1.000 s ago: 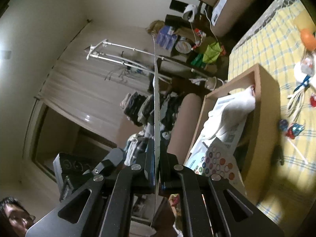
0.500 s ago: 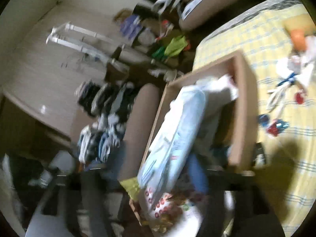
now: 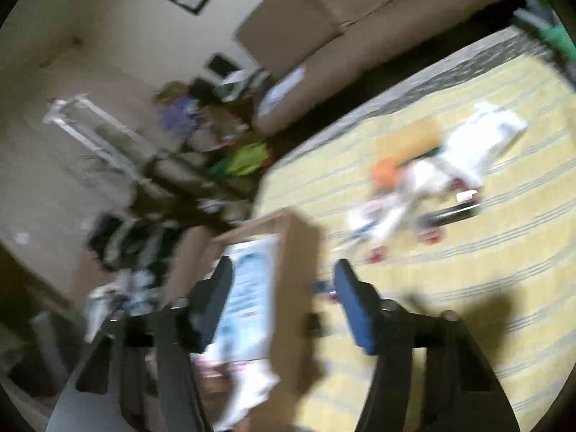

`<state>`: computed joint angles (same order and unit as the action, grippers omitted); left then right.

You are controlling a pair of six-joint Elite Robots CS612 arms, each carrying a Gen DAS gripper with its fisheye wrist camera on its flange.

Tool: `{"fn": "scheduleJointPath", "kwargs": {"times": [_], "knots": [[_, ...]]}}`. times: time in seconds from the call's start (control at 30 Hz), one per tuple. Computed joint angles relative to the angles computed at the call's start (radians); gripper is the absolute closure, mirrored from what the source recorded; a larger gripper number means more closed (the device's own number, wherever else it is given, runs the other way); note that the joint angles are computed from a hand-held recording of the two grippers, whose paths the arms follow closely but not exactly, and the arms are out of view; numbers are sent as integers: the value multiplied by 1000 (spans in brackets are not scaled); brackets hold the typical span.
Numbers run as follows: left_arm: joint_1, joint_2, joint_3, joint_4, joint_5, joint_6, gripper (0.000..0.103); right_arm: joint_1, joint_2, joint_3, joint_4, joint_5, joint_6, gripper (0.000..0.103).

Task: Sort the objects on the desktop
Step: 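Grasp the black 'MEN'S' tube on the cloth with the right tool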

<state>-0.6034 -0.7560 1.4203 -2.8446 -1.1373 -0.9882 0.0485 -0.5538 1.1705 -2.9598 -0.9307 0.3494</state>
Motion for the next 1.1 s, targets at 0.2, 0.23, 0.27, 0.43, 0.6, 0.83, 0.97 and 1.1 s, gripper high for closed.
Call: {"fn": "scheduleJointPath", "kwargs": {"times": [0.2,0.23,0.27,0.43,0.6,0.83,0.97,1.1], "knots": [[-13,24,-63,-10,-60,42,15,14,44,-69,174,-356,-180,43],[-16,27,-73,3,-56,47,15,15,59,-88,194,-387,-183,42],[-20,31,-84,24,-52,51,15,14,75,-102,195,-407,-182,40],[-25,40,-122,146,-42,33,15,39,130,-154,154,-501,-299,15],[-20,28,-97,149,-40,-4,15,86,207,-251,121,-666,-471,7],[-16,22,-87,164,-35,-8,15,75,222,-283,166,-614,-343,29],[-16,23,-88,159,-41,3,15,62,186,-224,149,-559,-359,29],[-20,27,-98,152,-41,29,15,43,113,-107,88,-490,-350,29]]}}
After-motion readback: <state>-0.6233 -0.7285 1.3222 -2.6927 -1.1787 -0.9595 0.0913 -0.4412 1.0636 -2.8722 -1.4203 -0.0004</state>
